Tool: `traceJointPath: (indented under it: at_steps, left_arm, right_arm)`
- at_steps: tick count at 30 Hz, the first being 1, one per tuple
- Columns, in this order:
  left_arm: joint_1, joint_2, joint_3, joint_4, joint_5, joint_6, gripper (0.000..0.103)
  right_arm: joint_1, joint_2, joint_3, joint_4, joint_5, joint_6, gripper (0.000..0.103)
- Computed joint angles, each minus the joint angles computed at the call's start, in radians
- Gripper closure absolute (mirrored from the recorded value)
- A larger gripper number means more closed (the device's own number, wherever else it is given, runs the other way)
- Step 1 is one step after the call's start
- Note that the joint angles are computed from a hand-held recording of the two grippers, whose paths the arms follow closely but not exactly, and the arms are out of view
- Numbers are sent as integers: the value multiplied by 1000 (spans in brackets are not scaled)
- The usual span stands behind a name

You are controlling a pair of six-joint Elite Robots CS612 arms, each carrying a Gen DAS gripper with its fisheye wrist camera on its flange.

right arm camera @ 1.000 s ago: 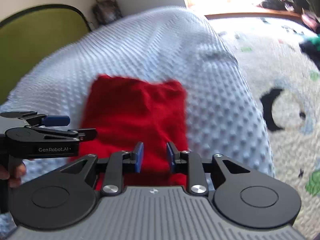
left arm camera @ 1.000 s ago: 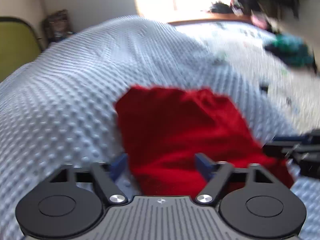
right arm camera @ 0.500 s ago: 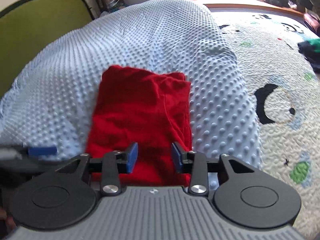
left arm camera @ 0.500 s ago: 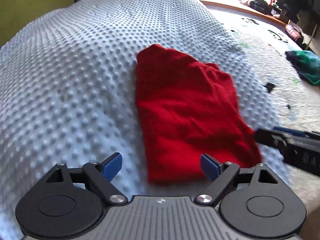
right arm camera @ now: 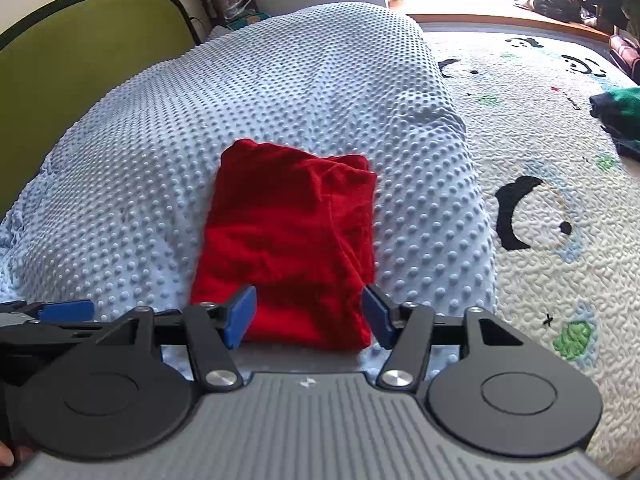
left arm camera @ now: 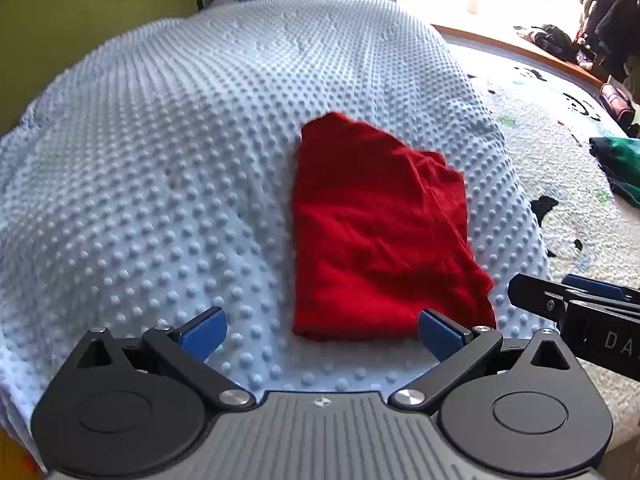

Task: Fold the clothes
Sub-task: 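Lower the shirt onto the blue blanket, open both grippers and withdraw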

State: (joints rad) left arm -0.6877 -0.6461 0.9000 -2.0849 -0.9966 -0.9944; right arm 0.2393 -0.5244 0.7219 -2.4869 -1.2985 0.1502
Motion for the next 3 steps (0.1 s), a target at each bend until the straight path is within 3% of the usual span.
traceJointPath:
  at_steps: [3]
  left_arm:
    - [0,5,-8,-1,-1,-8,0]
  right_arm:
    - [-3,-4,6,0,6,-1,39]
